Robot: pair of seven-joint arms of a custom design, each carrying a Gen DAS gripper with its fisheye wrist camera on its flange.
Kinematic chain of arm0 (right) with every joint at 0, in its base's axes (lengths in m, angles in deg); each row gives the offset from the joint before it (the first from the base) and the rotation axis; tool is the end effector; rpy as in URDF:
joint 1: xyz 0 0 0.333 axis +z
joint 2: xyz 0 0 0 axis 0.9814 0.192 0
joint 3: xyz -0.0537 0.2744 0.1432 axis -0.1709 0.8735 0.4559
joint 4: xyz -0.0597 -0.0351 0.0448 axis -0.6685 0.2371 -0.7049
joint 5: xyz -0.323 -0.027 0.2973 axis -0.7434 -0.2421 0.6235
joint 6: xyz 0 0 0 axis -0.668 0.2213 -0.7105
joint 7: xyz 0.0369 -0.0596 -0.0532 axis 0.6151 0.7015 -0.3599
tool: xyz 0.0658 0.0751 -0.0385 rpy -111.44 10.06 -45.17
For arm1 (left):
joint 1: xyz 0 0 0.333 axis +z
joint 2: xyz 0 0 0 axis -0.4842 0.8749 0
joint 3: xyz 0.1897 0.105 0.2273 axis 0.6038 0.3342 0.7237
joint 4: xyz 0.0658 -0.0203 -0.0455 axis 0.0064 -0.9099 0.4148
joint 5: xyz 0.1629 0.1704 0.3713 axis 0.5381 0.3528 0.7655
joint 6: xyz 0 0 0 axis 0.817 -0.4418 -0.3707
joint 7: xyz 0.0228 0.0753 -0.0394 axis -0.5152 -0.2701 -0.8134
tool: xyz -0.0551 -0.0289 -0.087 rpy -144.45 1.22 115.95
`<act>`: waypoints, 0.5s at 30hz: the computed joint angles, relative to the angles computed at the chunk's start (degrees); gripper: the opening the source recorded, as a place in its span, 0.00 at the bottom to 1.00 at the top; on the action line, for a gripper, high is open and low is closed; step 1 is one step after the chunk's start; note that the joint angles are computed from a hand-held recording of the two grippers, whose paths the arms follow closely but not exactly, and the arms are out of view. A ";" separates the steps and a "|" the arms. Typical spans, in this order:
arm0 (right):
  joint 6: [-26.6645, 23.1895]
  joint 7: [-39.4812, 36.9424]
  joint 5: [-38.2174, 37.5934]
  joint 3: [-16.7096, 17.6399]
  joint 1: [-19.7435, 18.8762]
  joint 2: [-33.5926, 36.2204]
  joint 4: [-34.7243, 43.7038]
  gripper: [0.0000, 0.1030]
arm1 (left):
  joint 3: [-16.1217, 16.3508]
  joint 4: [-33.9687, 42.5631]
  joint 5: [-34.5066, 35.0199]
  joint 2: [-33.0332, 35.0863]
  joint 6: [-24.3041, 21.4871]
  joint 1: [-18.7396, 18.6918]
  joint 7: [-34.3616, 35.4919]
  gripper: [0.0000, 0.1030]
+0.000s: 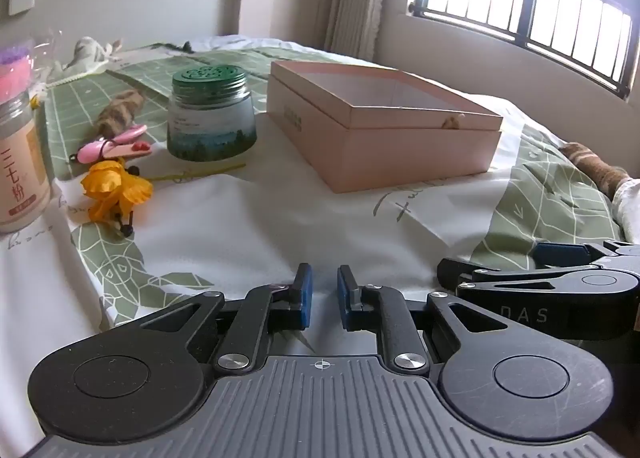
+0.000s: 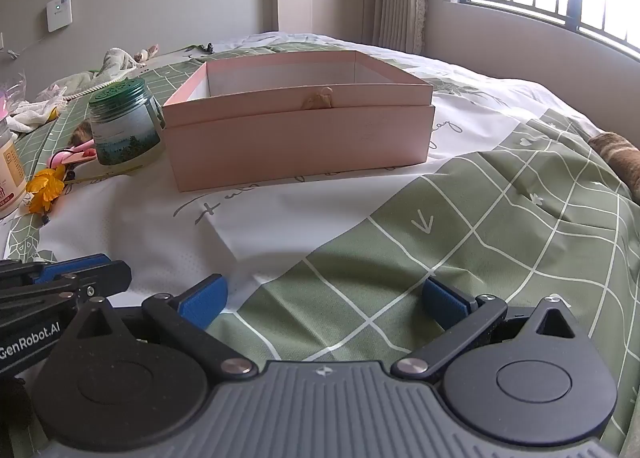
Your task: Organize soft objects
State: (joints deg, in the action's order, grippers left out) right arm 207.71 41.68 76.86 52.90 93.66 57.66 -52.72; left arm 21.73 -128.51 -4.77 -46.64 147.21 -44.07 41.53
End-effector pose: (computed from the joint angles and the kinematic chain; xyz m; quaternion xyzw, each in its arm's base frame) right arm 0.5541 0.0697 0.4139 -0.7200 0.5296 -0.2486 0.3732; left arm 0.5036 -0.3282 0.4373 -0.6796 0.5741 -0.3365 0.3087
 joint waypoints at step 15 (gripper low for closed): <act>0.81 1.37 -1.28 0.44 0.25 0.18 -0.07 1.00 | 0.16 0.00 0.19 0.02 0.41 0.06 -0.38 0.17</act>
State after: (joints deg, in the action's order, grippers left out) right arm 208.52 43.05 75.58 53.34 93.91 57.84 -52.78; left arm 21.89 -128.51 -4.58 -46.62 147.62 -44.01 41.15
